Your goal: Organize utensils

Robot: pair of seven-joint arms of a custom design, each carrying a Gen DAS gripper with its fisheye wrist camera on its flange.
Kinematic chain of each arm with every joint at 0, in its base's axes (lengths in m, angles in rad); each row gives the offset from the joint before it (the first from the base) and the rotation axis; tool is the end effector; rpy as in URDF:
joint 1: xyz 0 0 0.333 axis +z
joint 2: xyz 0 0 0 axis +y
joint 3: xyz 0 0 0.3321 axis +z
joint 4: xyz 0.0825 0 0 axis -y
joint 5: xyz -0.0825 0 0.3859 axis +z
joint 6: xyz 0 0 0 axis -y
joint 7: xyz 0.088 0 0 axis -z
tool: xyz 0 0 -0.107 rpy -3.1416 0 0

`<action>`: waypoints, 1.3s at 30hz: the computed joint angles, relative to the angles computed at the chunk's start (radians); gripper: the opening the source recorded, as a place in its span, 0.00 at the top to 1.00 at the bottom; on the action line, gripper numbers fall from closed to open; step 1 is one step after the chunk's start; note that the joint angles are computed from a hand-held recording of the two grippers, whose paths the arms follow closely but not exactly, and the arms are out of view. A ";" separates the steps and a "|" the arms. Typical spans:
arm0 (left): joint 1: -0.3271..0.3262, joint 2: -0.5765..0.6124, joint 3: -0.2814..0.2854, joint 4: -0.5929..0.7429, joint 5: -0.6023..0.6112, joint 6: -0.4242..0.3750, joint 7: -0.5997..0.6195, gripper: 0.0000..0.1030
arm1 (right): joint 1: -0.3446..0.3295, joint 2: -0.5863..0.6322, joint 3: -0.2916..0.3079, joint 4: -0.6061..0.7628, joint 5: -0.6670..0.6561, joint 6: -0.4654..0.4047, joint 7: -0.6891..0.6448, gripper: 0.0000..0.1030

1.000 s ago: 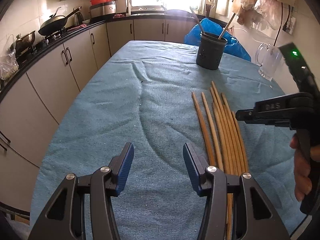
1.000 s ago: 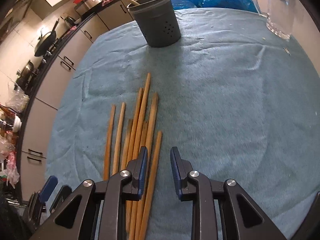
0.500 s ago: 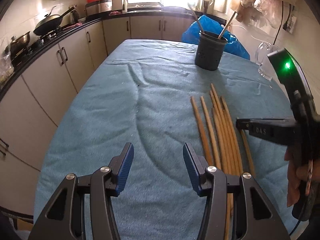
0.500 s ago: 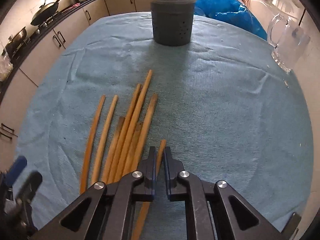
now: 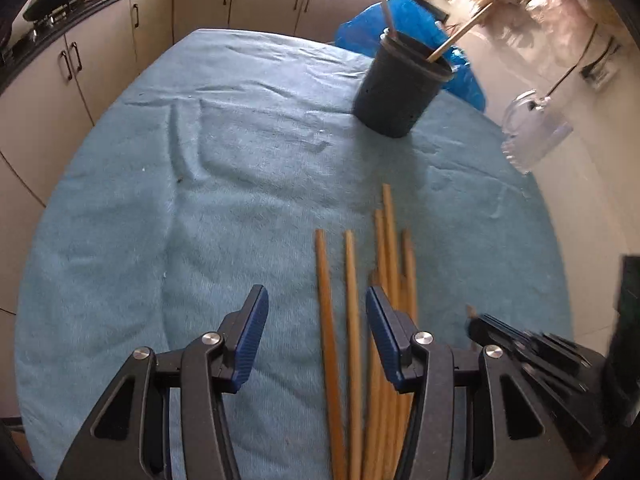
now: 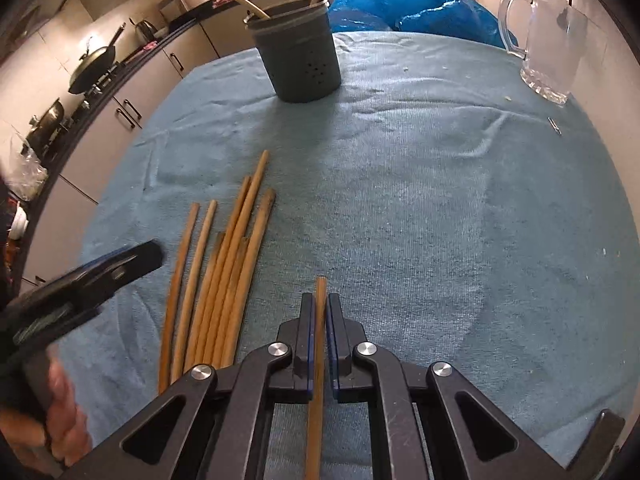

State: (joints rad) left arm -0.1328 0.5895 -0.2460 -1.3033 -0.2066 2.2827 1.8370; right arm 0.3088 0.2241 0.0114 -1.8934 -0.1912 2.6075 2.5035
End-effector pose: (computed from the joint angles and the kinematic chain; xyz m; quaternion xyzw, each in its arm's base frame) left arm 0.7267 -0.2420 0.4645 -0.5052 0.8260 -0.2494 0.0191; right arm 0.6202 0.2094 0.4550 -0.5051 0.8259 -0.1033 0.2281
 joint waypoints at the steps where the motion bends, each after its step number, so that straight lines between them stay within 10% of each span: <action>1: -0.010 0.014 0.007 0.020 0.013 -0.006 -0.014 0.52 | -0.001 -0.005 0.000 -0.008 0.002 0.009 -0.002 0.94; 7: -0.039 0.074 0.023 0.107 0.067 -0.046 -0.054 0.70 | -0.010 -0.014 0.005 -0.031 0.024 0.047 -0.023 0.94; 16: -0.060 0.095 0.028 0.128 0.108 -0.029 -0.074 0.71 | -0.020 -0.023 0.008 -0.054 0.057 0.072 -0.052 0.94; 20: -0.060 0.080 0.028 0.088 0.126 0.021 -0.062 0.92 | -0.014 -0.021 0.005 -0.049 0.049 0.076 -0.046 0.94; 39: 0.142 -0.286 -0.100 -0.316 -0.384 0.275 0.389 0.95 | 0.029 -0.146 0.001 -0.096 -0.270 0.154 0.189 0.94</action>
State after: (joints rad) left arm 0.0091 0.3039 -0.3456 -1.6193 -0.5910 2.5581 2.2256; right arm 0.3382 0.0786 0.0124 -1.9898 -0.4614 2.7615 2.6921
